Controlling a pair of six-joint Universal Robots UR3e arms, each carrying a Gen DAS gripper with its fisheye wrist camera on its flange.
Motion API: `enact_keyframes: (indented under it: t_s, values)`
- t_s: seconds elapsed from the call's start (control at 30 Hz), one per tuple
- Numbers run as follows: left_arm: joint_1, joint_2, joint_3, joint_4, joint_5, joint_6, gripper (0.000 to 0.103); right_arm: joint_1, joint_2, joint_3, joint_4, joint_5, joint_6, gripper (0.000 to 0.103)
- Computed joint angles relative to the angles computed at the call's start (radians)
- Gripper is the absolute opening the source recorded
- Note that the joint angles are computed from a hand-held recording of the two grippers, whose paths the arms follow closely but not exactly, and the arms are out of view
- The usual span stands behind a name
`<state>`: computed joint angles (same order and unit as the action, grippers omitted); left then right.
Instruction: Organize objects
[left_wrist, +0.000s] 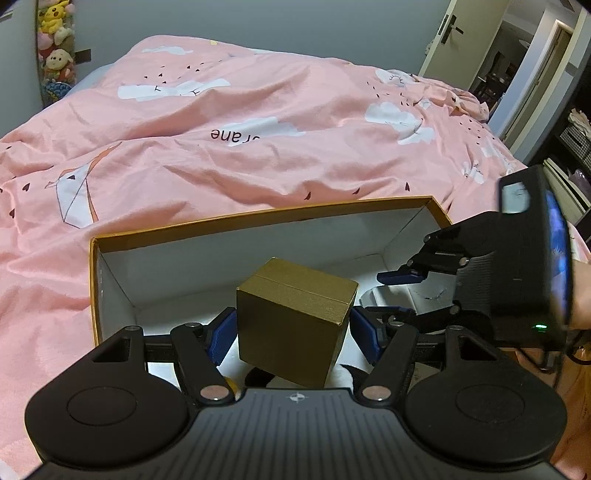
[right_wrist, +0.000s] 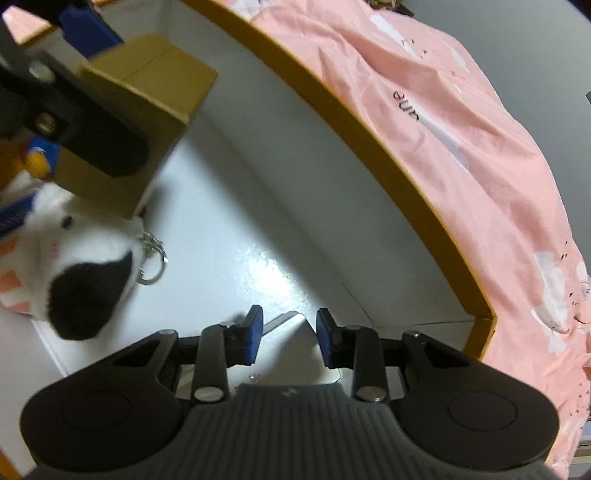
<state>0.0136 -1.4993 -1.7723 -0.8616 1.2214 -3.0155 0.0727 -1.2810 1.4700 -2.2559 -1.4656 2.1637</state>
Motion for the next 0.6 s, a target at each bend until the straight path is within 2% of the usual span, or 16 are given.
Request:
enact_keyframes:
  t_s: [0.1,0.17,0.27,0.43,0.6]
  values:
    - [-0.005,-0.006,0.01,-0.007,-0.004,0.001,0.077,-0.041,-0.078,0.035,0.06,0.097,-0.053,0.029]
    - [-0.008,-0.009,0.017,-0.017,-0.009,0.003,0.077,-0.069,-0.092,-0.036,0.253,0.152,-0.073,0.01]
    - [-0.018,-0.012,0.025,-0.024,-0.011,0.0,0.077,-0.093,-0.072,-0.132,0.479,0.171,-0.072,0.004]
    - [-0.038,-0.018,0.031,-0.029,-0.011,0.0,0.077,-0.121,-0.078,-0.131,0.587,0.184,-0.119,0.003]
    - [-0.061,-0.032,0.034,-0.027,0.013,-0.008,0.077,-0.126,-0.078,-0.118,0.595,0.148,-0.128,0.0]
